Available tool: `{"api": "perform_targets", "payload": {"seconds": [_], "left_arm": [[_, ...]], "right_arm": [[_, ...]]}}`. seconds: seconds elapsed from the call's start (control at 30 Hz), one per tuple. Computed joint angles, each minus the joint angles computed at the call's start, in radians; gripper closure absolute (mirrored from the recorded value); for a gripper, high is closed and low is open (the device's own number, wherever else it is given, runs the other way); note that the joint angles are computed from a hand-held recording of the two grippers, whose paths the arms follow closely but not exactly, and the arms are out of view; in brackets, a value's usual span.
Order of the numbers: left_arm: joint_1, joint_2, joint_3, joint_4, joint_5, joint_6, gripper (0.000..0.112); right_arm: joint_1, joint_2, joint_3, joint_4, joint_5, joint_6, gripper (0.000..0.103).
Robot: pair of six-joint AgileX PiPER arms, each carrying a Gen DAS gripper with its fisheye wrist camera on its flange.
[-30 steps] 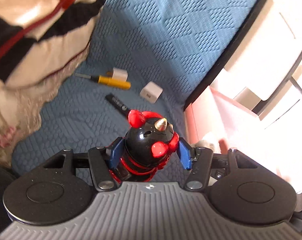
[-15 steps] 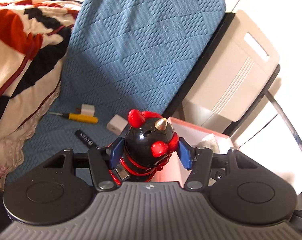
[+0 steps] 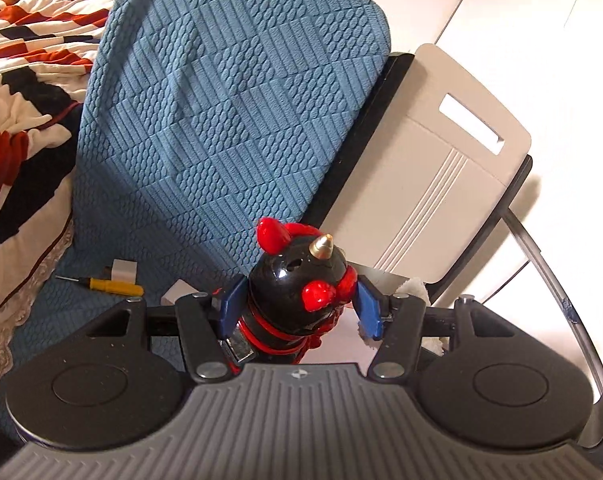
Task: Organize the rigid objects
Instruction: 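Carry the red figure and white clip with both tools over the pink box, then open both tools to drop the red figure and white clip into the box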
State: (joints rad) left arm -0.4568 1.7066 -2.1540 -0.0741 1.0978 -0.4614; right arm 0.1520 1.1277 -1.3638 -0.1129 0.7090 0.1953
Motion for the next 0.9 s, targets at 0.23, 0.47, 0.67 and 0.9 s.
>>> {"api": "perform_targets", "payload": {"seconds": [0.23, 0.47, 0.67, 0.9], "left_arm": [[-0.119, 0.098, -0.055, 0.047, -0.04, -0.048, 0.049], [-0.226, 0.109, 0.083, 0.081, -0.115, -0.068, 0.049], [-0.251, 0.114, 0.216, 0.041, -0.169, -0.062, 0.049], [-0.271, 0.148, 0.267, 0.03, -0.186, -0.026, 0.049]], "right_arm": [[-0.213, 0.009, 0.027, 0.242, -0.012, -0.272, 0.087], [-0.404, 0.007, 0.142, 0.429, -0.009, -0.478, 0.087], [-0.489, 0.008, 0.273, 0.475, -0.005, -0.535, 0.087], [-0.556, 0.047, 0.391, 0.523, -0.017, -0.574, 0.086]]}}
